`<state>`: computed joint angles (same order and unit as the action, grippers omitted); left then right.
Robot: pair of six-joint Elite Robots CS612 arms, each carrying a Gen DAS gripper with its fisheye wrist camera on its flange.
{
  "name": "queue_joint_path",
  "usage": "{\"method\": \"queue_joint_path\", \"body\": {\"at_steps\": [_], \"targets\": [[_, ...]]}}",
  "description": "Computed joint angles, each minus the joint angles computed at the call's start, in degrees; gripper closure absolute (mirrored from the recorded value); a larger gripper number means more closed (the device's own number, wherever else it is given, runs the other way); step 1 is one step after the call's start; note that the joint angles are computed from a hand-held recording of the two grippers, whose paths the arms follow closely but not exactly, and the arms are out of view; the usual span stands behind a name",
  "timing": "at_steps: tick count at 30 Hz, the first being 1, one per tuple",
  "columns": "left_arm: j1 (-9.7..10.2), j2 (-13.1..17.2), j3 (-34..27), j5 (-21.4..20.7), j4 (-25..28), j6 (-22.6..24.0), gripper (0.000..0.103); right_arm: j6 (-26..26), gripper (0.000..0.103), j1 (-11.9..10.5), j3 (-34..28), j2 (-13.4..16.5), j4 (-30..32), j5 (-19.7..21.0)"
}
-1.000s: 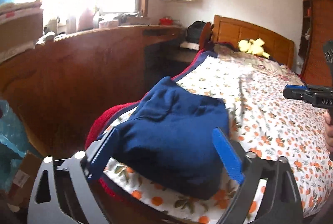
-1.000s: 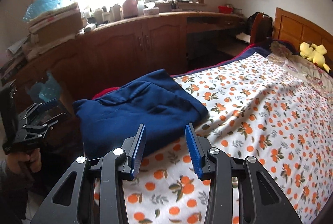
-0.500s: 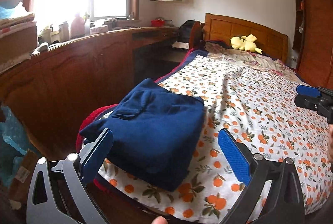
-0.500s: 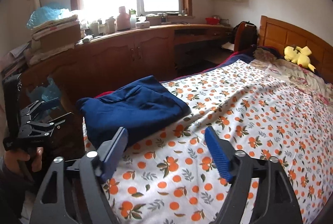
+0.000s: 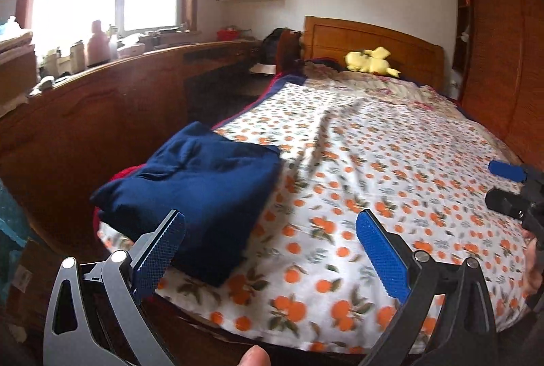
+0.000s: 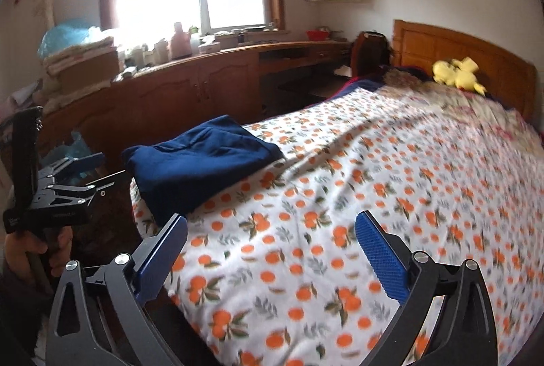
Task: Fold large clothes
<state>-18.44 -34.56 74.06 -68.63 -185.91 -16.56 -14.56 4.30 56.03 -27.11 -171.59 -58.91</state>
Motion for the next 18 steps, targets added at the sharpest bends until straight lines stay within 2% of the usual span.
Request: {"method": "queue_joint_path", "body": {"at_steps": [8,12,18], "targets": [[-2.57,-0.2,1.1,-2.6,-1.3,3.1,0.002,6.4,0.008,-2.6,11.0,-4.2,-9.6,-6.9],[-3.95,-0.2,1.6,-4.1,-2.5,3.8,0.002,10.1,0.008,-4.1,15.7,-5.9,-15.2,-7.5],[-6.25,-0.1,1.9,-5.9,-3.5,5.2,0.002,13.2,0.008,-5.3,22.5,-8.8,-22.7,-12.3]]}}
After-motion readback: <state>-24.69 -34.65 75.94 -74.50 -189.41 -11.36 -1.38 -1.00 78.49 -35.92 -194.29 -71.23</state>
